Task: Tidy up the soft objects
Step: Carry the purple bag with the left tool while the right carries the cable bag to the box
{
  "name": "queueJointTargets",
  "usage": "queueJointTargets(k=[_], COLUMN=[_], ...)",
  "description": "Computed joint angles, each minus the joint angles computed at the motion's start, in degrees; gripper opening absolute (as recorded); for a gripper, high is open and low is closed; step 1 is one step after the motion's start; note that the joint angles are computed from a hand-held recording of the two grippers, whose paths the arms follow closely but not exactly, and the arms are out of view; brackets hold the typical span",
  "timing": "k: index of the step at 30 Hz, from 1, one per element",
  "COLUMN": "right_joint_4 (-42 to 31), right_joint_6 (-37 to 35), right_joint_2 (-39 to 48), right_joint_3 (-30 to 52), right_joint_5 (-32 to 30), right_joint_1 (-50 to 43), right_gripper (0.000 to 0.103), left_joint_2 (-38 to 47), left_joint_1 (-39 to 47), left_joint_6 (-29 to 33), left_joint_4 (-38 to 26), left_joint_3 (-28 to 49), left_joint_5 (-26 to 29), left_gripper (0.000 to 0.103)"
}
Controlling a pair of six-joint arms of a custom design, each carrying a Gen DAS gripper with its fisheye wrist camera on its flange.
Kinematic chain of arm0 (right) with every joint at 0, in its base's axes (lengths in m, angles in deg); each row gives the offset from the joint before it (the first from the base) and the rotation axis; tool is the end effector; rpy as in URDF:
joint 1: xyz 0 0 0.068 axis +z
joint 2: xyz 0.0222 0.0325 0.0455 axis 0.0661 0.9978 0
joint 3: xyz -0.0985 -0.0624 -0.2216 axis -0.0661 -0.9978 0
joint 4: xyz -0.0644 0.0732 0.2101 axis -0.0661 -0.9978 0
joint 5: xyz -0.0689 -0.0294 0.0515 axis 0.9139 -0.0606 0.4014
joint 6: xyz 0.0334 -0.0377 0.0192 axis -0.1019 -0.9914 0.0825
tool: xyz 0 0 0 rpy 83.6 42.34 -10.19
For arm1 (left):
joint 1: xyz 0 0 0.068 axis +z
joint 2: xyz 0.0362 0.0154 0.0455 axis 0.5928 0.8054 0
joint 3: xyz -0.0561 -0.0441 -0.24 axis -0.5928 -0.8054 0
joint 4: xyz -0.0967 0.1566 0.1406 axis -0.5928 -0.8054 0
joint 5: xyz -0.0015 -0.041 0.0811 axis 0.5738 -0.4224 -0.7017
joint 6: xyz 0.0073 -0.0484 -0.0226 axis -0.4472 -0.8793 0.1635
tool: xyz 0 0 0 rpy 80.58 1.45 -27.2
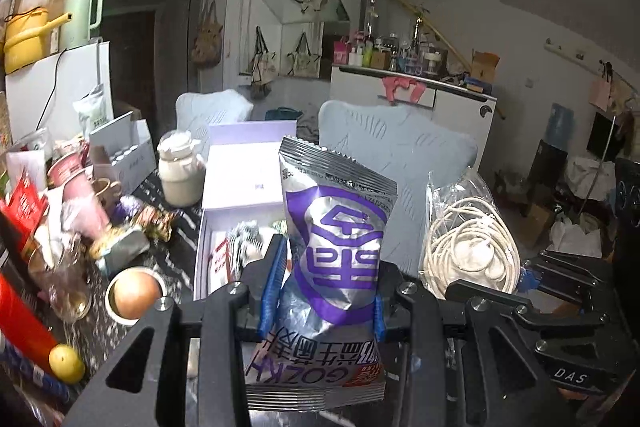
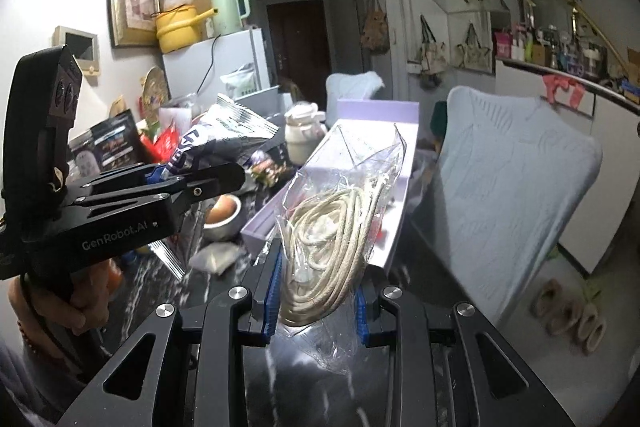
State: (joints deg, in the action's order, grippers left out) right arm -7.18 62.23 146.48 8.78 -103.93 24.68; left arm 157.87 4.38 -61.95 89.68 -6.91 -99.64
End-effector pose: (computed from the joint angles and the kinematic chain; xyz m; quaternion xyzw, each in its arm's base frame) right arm 0.2394 0.1038 0.1856 -0.2650 0.8214 0.2138 0.4576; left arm 0.2123 -0.1162 0.1993 0.0033 0.8532 -0.0528 0.5189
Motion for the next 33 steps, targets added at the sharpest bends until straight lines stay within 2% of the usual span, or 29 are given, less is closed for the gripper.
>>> queueJointTargets(k=[7, 15, 25, 33], right_joint_4=[0.86, 0.48, -3.92, -10.84], right_joint_6=[-1.0, -1.92, -2.32, -3.36], right_joint_2=[7.02, 18.72, 33.61, 45.41], right_joint_3=[8.23, 21.25, 40.89, 57.84], right_joint_5=[-0.11, 0.07, 2.36, 5.11], right_joint_1=[-1.26, -1.64, -0.7, 0.99], right_gripper=[0.029, 0.029, 0.029, 0.029], left_joint_2=[7.91, 17.64, 29.66, 39.34], left_joint_1=[5.47, 12.07, 19.89, 23.67], left_joint_6=[5.38, 9.57, 12.63, 13.11], left_joint_4=[5.27, 8.88, 10.28, 6.85], left_joint_3=[6.46, 14.52, 25.5, 34.13], left_joint_5=[4.92, 8.93, 12.66, 12.25], left_gripper=[0.036, 0.036, 0.036, 0.036])
